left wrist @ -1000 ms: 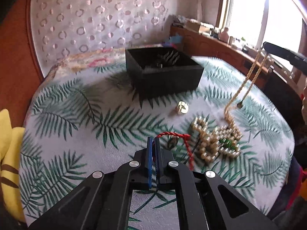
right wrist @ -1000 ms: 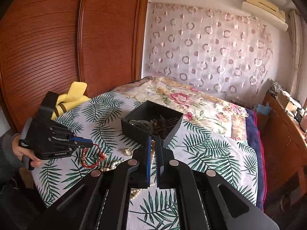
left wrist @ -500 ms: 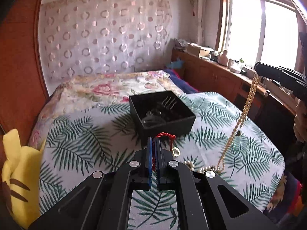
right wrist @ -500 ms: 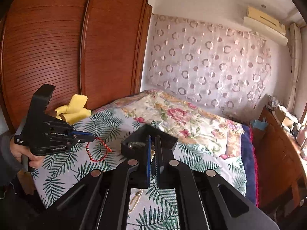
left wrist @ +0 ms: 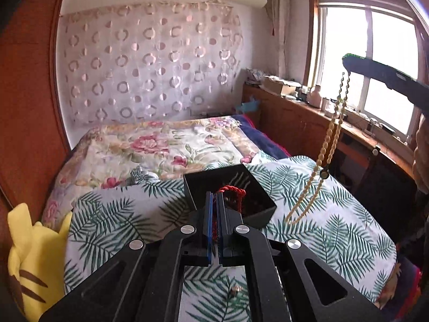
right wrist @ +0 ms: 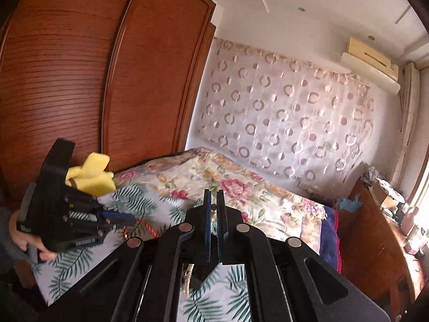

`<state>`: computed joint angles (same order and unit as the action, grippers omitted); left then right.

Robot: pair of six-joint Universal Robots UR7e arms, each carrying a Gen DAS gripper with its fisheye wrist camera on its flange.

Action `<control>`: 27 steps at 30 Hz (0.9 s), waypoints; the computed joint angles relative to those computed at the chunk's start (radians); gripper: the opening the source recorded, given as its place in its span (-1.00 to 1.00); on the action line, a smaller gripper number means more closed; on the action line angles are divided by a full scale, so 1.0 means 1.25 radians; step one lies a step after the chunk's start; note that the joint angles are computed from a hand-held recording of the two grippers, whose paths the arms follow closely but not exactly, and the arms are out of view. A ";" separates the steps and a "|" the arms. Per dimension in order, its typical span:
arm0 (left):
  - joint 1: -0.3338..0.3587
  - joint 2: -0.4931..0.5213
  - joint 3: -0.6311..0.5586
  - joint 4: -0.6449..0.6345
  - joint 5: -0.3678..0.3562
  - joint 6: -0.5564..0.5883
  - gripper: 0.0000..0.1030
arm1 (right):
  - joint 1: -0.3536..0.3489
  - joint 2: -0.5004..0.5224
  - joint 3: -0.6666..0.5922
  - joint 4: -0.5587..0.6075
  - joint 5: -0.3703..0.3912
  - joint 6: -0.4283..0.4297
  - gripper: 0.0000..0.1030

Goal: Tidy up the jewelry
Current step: 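Carry the red bracelet with the left tool while the right lifts the pearl necklace toward the box, then lower the red bracelet into the black box and open the left tool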

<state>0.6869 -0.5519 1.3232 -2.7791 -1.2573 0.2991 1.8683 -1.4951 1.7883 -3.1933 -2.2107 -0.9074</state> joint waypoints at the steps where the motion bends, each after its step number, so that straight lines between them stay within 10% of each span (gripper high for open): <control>1: 0.000 0.006 -0.011 0.004 0.001 0.000 -0.97 | 0.000 0.008 -0.014 0.000 -0.001 -0.003 -0.91; 14: 0.009 0.083 -0.124 0.061 0.013 -0.006 -0.97 | -0.049 0.086 -0.107 0.047 -0.014 0.019 -0.91; 27: 0.013 0.147 -0.209 0.106 0.027 -0.004 -0.97 | -0.190 0.062 -0.034 0.188 0.092 0.238 -0.91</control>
<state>0.7031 -0.3686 1.0624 -2.6468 -1.2233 0.2941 1.6313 -1.4175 1.7453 -2.9587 -2.0958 -0.6102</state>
